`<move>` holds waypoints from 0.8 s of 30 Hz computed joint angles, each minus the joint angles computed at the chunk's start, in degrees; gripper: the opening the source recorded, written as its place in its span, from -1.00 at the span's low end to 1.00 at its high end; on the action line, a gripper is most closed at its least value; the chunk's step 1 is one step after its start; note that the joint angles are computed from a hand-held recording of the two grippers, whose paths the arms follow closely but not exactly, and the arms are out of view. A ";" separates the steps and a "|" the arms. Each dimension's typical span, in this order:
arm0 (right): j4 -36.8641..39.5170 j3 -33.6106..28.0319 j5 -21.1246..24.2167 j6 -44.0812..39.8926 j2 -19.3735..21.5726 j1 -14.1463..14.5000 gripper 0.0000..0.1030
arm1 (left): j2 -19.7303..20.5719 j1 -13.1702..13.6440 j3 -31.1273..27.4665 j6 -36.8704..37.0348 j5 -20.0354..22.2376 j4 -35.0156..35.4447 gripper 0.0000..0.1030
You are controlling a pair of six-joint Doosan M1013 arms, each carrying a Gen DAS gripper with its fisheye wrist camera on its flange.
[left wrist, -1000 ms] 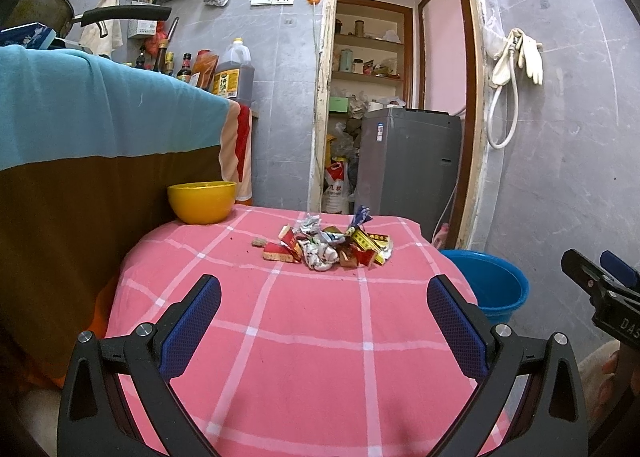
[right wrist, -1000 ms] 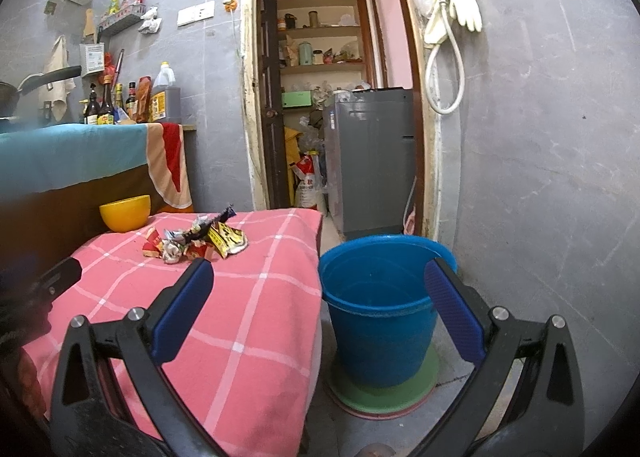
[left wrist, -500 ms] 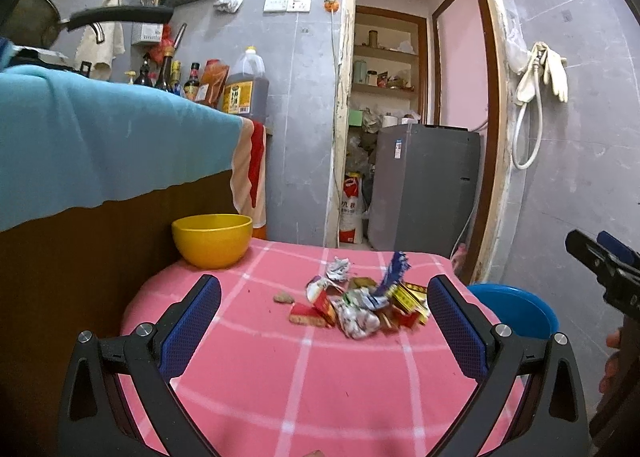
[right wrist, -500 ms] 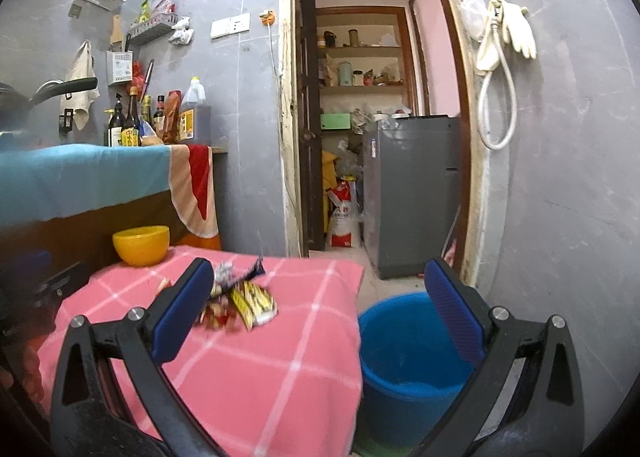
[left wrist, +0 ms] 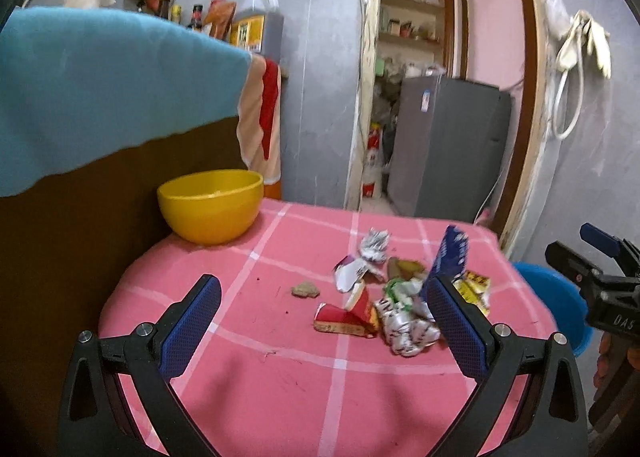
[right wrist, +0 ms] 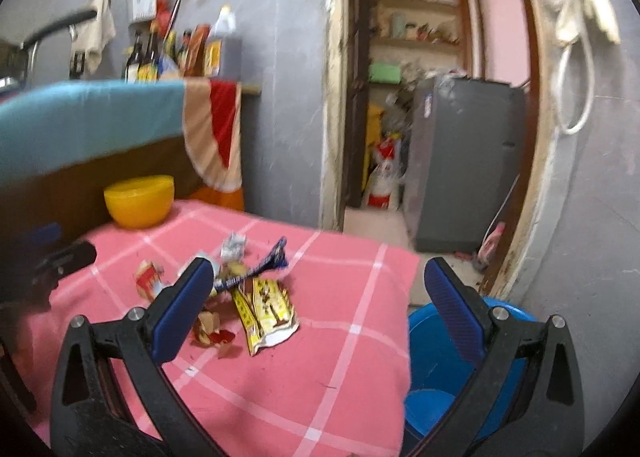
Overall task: Collect trash
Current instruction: 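Move the right tool to the yellow snack wrapper and close on it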
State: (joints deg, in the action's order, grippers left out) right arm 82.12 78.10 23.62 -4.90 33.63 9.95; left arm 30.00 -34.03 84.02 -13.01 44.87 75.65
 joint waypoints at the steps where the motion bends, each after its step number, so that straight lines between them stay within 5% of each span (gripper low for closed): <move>1: -3.62 -0.79 0.03 2.76 0.57 0.16 0.99 | 0.28 0.23 -0.46 1.35 -0.31 -1.47 0.91; 10: -30.33 -8.17 7.07 27.26 4.93 0.63 0.99 | 2.36 2.27 -4.10 14.91 -3.44 -15.86 0.38; 15: -37.67 -11.26 10.60 33.29 6.62 1.17 0.95 | 3.11 2.86 -5.35 20.32 -4.46 -20.63 0.16; 24: -45.83 -17.06 18.54 40.77 9.66 1.52 0.57 | 3.90 3.93 -6.83 27.99 -7.21 -27.86 -0.29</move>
